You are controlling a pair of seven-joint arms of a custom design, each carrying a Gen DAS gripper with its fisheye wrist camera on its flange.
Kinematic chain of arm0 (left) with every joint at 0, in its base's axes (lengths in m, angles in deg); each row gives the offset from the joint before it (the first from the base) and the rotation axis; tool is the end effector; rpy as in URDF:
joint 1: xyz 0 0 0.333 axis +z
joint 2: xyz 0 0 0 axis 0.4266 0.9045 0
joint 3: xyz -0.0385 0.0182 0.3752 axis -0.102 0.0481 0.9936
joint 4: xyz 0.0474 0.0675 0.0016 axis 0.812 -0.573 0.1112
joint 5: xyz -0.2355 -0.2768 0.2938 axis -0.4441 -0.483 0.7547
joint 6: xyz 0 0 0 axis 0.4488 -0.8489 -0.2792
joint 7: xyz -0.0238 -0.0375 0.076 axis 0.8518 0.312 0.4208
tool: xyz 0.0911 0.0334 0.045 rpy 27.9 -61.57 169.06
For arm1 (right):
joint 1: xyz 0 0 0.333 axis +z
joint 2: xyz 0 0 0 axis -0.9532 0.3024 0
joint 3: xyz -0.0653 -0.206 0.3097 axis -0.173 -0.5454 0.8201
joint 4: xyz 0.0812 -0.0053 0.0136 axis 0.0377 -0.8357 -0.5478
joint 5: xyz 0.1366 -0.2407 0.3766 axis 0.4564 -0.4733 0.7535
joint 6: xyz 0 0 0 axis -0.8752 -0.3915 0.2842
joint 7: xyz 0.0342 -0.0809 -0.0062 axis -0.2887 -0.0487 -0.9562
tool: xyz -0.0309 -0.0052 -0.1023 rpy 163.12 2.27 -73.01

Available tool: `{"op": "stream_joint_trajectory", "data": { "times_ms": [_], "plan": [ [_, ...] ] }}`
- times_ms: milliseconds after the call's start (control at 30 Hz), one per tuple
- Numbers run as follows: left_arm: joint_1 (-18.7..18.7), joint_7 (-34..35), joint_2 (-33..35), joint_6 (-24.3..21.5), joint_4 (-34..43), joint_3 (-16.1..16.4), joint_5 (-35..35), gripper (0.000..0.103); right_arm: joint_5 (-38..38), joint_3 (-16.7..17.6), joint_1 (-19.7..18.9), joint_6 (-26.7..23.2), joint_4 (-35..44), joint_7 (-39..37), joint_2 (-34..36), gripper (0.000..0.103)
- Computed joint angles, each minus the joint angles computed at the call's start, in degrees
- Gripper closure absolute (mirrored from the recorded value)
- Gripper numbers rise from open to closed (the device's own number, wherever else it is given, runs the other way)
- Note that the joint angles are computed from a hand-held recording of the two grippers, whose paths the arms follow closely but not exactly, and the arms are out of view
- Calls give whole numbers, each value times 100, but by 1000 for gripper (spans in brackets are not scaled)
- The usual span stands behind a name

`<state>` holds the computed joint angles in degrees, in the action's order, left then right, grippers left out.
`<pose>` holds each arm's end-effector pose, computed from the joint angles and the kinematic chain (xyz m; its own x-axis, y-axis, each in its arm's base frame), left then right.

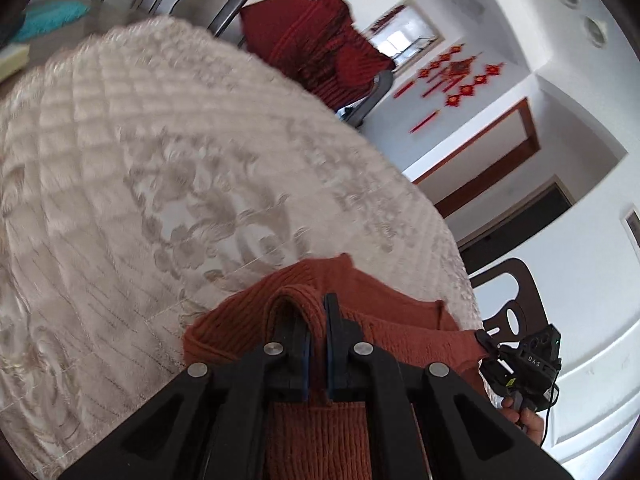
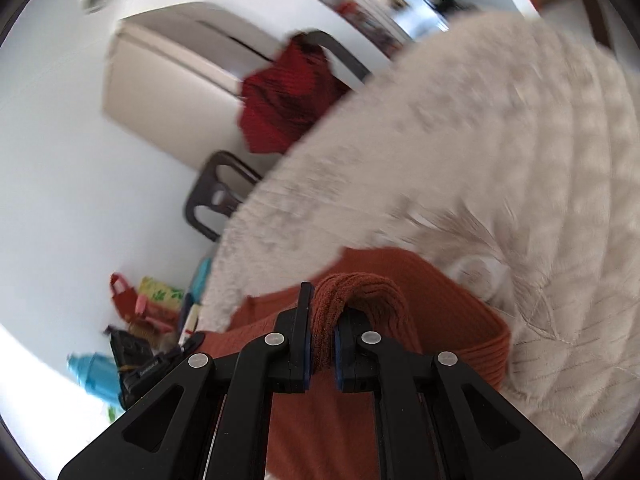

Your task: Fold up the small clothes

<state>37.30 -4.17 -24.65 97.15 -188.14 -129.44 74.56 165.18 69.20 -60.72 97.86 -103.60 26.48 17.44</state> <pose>0.3488 -0.3490 0.4498 0.3658 -0.6475 0.6685 -0.4761 -0.7474 -0.4634 0.5012 0.0873 0.4573 0.3471 -0.5643 -0.7490 -0.8475 0.1532 -0.5082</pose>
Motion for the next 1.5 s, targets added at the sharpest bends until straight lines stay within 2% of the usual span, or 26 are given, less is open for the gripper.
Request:
{"op": "stream_joint_trajectory", "data": {
  "times_ms": [67, 133, 167, 200, 233, 267, 467, 600, 667, 700, 733, 767, 800, 867, 933, 1067, 1133, 1200, 1300, 1367, 1433, 1500],
  "plan": [
    [105, -139, -28, 231, -54, -38, -52, 94, -3, 3, -11, 31, 47, 163, 65, 89],
    [211, -193, -261, 212, -82, -150, -145, 82, 188, -30, -12, 12, 35, 20, 22, 77],
    [255, -200, -367, 217, -95, -190, -180, 78, 286, -44, -13, -3, 38, -68, -3, 65],
    [283, -206, -493, 159, -99, -226, -229, 68, 409, -54, -19, 17, 18, -167, -62, 56],
    [251, -193, -608, -24, -92, -236, -286, 63, 511, -62, -25, 38, 8, -257, -105, 54],
    [204, -179, -691, -196, -81, -222, -308, 63, 560, -77, -38, 32, 0, -333, -145, 54],
    [-448, -21, -848, -914, 55, -19, -78, 63, 427, -56, -44, 140, -350, -855, -621, 54],
    [-914, 257, -484, -1275, 238, 49, 194, 63, 48, 55, 12, 478, -831, -1179, -1096, 57],
    [-1286, 524, -120, -1543, 292, 212, 179, 63, -295, 145, 43, 790, -1002, -1129, -1198, 67],
    [-1504, 693, 80, -1780, 344, 336, 91, 63, -481, 195, 53, 1000, -1094, -1076, -1234, 68],
    [-1748, 896, 304, -2041, 390, 475, -43, 68, -628, 225, 73, 1208, -1163, -1029, -1238, 69],
    [-1802, 898, 334, -2228, 425, 443, 74, 68, -631, 180, 117, 1366, -1230, -1116, -1264, 87],
    [-1892, 939, 354, -2414, 466, 452, 160, 68, -677, 130, 152, 1473, -1269, -1123, -1289, 94],
    [-2186, 1075, 430, -2691, 536, 643, 124, 68, -784, 62, 215, 1612, -1345, -1076, -1419, 94],
    [-2430, 1166, 477, -3022, 651, 765, 126, 68, -952, 171, 305, 2015, -1487, -1074, -1661, 94],
    [-2583, 1097, 696, -3473, 1075, 698, 658, 68, -1011, 106, 752, 2228, -1652, -1220, -1996, 91],
    [-2612, 1096, 997, -3466, 1314, 701, 971, 68, -1146, 105, 967, 2187, -1710, -1226, -2051, 91],
    [-2695, 1232, 1380, -3649, 1555, 728, 1102, 68, -1239, 120, 1166, 2173, -1709, -1244, -1967, 91],
    [-2950, 1459, 1820, -3956, 1717, 916, 776, 68, -1484, 201, 1330, 2253, -1707, -1201, -1766, 91],
    [-3089, 1211, 1816, -3858, 1602, 1014, 868, 69, -1721, 134, 1334, 2147, -1697, -1077, -1657, 91],
    [-3291, 1299, 1815, -3925, 1619, 1145, 763, 69, -1804, 1, 1307, 1952, -1697, -1013, -1722, 91],
    [-3458, 1296, 1822, -3965, 1603, 1261, 762, 69, -1798, -42, 1301, 2020, -1761, -1081, -1846, 91]
  ]
}}
